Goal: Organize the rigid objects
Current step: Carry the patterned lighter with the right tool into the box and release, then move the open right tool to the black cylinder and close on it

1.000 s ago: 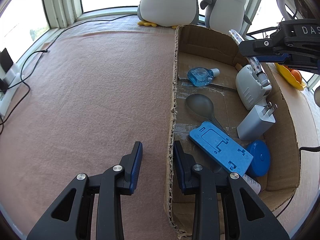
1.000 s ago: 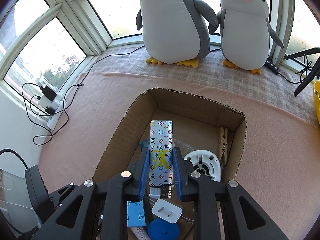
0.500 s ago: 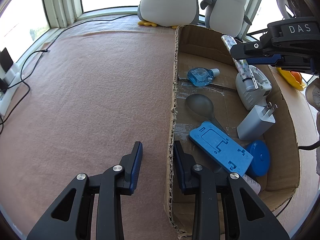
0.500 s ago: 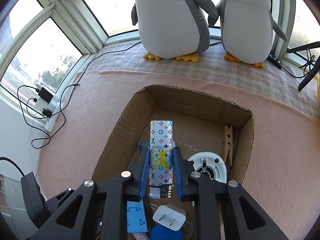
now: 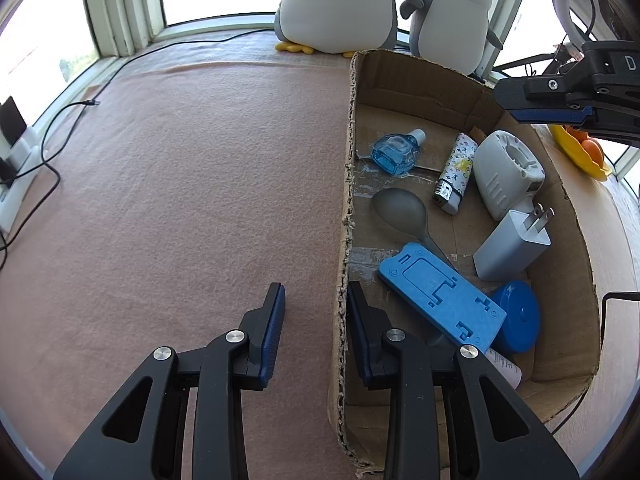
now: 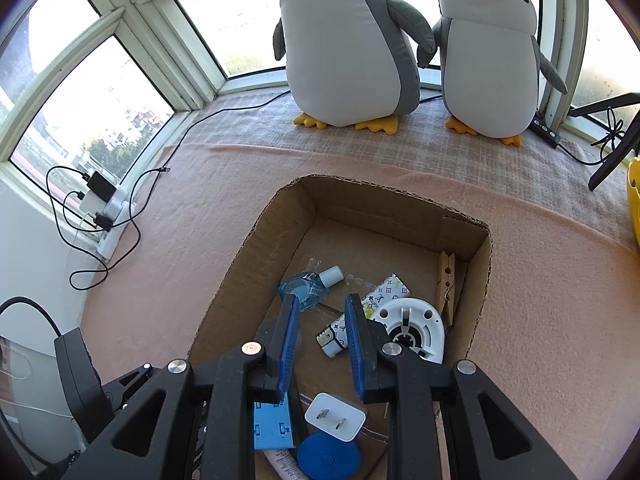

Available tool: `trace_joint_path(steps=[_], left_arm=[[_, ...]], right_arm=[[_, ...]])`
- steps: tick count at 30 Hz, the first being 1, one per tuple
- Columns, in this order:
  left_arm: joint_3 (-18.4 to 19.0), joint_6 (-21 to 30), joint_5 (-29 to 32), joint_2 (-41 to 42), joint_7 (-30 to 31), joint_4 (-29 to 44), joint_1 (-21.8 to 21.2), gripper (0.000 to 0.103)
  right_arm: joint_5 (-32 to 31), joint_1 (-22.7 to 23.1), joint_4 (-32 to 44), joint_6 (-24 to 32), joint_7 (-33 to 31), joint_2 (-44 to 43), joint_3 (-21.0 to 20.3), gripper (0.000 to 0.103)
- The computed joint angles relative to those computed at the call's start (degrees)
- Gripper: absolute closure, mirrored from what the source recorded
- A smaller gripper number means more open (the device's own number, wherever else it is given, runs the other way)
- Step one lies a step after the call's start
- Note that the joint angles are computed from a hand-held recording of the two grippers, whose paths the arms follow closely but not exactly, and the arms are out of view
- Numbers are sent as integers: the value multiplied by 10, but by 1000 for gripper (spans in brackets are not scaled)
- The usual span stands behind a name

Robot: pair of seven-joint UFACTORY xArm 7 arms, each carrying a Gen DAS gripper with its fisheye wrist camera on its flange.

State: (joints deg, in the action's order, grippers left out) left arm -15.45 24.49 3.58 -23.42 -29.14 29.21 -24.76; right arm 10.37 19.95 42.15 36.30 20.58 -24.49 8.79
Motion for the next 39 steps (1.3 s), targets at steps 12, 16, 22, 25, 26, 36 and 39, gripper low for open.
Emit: trace_joint_path(steps=[12,16,22,25,26,36,39], left_arm=[[0,-2,5,-3,7,-2,-2,73],[1,-3,5,-5,11,-5,-3,73],[0,-4,6,-8,18,-7,-3,73],[-2,-3,8,-8,20,-6,-2,73],[-2,-3,8,-8,20,-7,-3,73],[-3,-2,10,-9,20,-6,-3,73],[-3,-1,10,-8,21,-6,-3,73]], right_arm=[[-23,-21,-37,88,21,-175,-3,72],[-36,-35,-38,129,31,-229,-1,71],[-47,-51,-33,195,37,-304,0,68],[-53,-57,-32,230,36,-339,1,68],[-53,-59,-31,241,35,-350,1,68],[-44,-59,-95,301,9,-445,-2,60],[-51,-51,-135,297,-14,-459,8,60]])
